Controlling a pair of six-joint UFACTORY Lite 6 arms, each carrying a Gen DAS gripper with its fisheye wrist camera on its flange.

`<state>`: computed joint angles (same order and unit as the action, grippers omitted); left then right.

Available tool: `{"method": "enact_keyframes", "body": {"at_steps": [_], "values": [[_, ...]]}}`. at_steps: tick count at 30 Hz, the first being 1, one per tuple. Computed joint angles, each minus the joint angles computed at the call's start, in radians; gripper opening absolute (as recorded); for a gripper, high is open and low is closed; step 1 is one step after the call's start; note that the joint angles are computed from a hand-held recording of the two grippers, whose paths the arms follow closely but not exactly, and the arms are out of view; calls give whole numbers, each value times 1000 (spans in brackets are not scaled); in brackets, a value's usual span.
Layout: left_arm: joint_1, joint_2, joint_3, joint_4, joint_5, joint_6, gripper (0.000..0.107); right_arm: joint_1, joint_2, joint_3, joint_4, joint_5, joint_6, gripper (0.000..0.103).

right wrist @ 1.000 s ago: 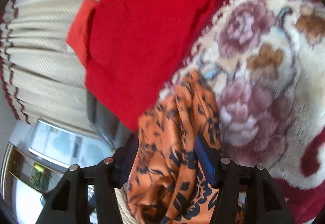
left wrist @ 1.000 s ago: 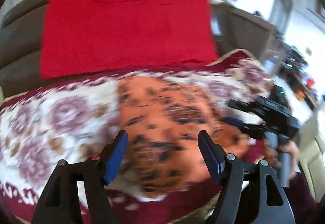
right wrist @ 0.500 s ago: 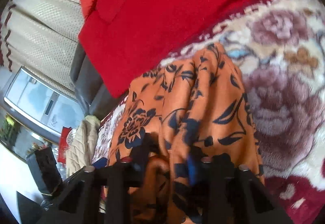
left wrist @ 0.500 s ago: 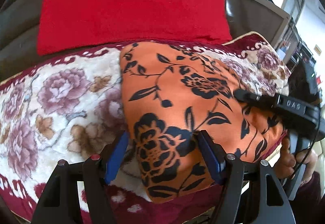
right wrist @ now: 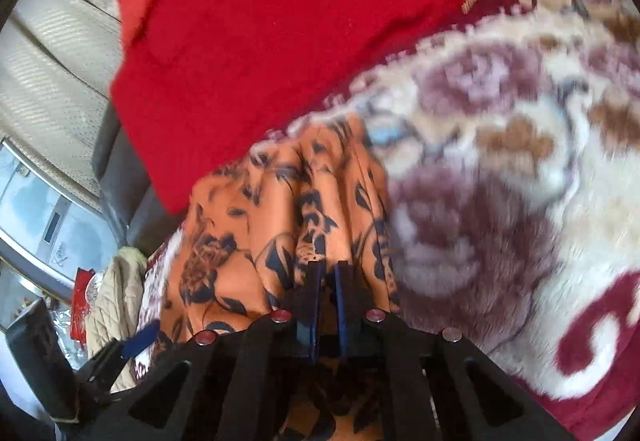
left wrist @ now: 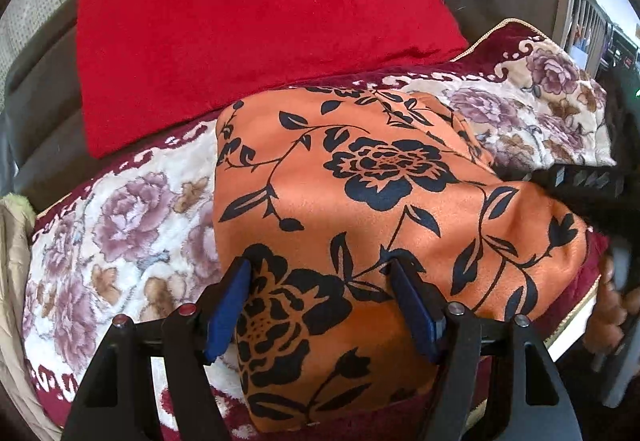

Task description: Fold small clothes

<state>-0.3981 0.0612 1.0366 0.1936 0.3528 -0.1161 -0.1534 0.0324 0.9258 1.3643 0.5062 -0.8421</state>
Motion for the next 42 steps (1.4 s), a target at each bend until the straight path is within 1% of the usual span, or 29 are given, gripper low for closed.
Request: {"method": "enact_keyframes", "body": {"at_steps": [1, 3, 5, 6, 7, 9, 12, 13, 15, 16, 17, 19, 20, 21, 23, 24, 27, 31, 33, 34, 36, 37, 38, 41, 42], "values": [[4, 1, 1, -13, 0, 12, 73, -17, -14, -10, 25, 22, -25, 12], [13, 0, 0, -45, -1, 50, 73, -72, -28, -28, 134, 109, -111, 14], [14, -1, 0, -51, 0, 57, 73, -108, -12, -29, 172, 182, -116, 37], [10, -1, 1, -41, 2, 44, 73, -113, 13, -12, 165, 209, -86, 76], [9, -2, 0, -36, 1, 40, 73, -117, 53, 12, 165, 245, -58, 86], [6, -1, -3, -24, -3, 27, 74, -118, 64, 5, 221, 269, -102, 86], [6, -4, -6, -20, -4, 22, 74, -78, 49, 6, 260, 218, -140, 84], [5, -3, -6, -21, -4, 21, 74, -66, 32, -4, 285, 205, -166, 80], [5, -4, -7, -20, -4, 17, 74, -45, -4, 0, 295, 177, -177, 76], [4, -5, -9, -17, -4, 14, 75, -38, -18, -7, 313, 168, -200, 75], [6, -6, -10, -21, -5, 17, 75, -51, -26, -8, 294, 179, -190, 75], [15, -7, -5, -59, 5, 54, 76, -39, 25, 29, 232, 178, -119, 71], [30, -8, 2, -118, 18, 112, 76, -40, 59, 48, 196, 191, -78, 70], [57, -10, 13, -216, 40, 209, 76, -44, 94, 67, 171, 209, -50, 70], [130, -27, 27, -403, 86, 389, 76, -64, 107, 64, 193, 243, -68, 69], [162, -39, 25, -451, 92, 438, 76, -83, 109, 55, 219, 281, -90, 69], [262, -67, 19, -496, 87, 507, 76, -144, 141, 36, 281, 436, -137, 64], [344, -9, 49, -416, 87, 450, 76, -169, 165, 36, 255, 462, -130, 60], [372, 60, 73, -470, 128, 511, 76, -180, 176, 36, 257, 476, -129, 60], [369, 74, 62, -480, 125, 523, 76, -178, 184, 42, 254, 485, -125, 59], [351, 58, 6, -468, 61, 514, 76, -153, 213, 69, 247, 500, -114, 59], [350, 48, -13, -494, 41, 543, 76, -136, 221, 82, 235, 493, -112, 60], [356, 47, -16, -529, 42, 579, 75, -123, 212, 84, 222, 470, -107, 60], [371, 58, -6, -596, 63, 653, 74, -82, 191, 90, 214, 414, -133, 61], [368, 56, -10, -604, 59, 666, 72, -68, 185, 89, 214, 390, -146, 58]]}}
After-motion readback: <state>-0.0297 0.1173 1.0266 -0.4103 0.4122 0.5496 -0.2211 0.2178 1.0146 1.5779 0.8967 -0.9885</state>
